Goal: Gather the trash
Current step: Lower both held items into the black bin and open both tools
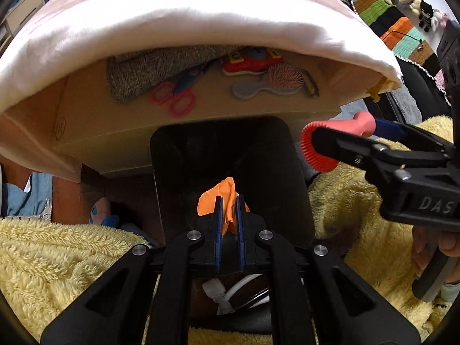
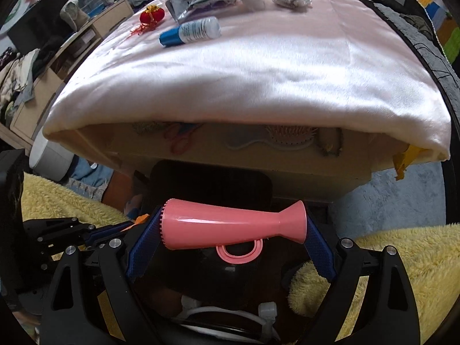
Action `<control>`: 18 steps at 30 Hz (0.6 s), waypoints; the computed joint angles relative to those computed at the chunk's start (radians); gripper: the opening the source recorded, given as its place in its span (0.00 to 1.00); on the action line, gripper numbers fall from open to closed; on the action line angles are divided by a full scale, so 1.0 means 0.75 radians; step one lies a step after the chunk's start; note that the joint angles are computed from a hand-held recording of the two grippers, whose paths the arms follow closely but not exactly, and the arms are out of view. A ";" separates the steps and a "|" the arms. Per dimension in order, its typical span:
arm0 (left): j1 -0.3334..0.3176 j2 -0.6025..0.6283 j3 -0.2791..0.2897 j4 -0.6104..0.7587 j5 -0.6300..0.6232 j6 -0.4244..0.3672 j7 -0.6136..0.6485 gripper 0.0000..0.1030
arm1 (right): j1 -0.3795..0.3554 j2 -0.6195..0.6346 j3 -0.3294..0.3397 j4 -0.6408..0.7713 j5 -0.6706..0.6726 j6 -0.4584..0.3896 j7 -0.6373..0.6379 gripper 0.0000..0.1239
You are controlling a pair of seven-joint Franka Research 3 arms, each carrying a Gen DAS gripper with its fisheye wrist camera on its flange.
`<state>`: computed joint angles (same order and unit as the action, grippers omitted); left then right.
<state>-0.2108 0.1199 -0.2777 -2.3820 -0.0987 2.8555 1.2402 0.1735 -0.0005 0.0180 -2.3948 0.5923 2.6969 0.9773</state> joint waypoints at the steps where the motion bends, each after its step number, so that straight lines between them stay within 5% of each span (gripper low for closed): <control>1: 0.003 0.007 0.000 -0.003 -0.006 0.007 0.006 0.08 | 0.000 0.018 0.000 0.006 -0.007 -0.003 0.004 0.73; 11: 0.041 0.035 -0.033 -0.008 -0.097 0.023 0.099 0.13 | -0.004 0.060 0.014 0.036 0.027 -0.037 -0.034 0.73; 18: 0.031 0.017 -0.019 -0.021 -0.089 0.033 0.068 0.36 | -0.016 0.057 0.009 0.057 0.080 -0.086 -0.074 0.75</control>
<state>-0.1875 0.1325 -0.2919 -2.3978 -0.1657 2.8804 1.2911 0.1618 0.0426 0.0246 -2.3519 0.6523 2.6326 0.9221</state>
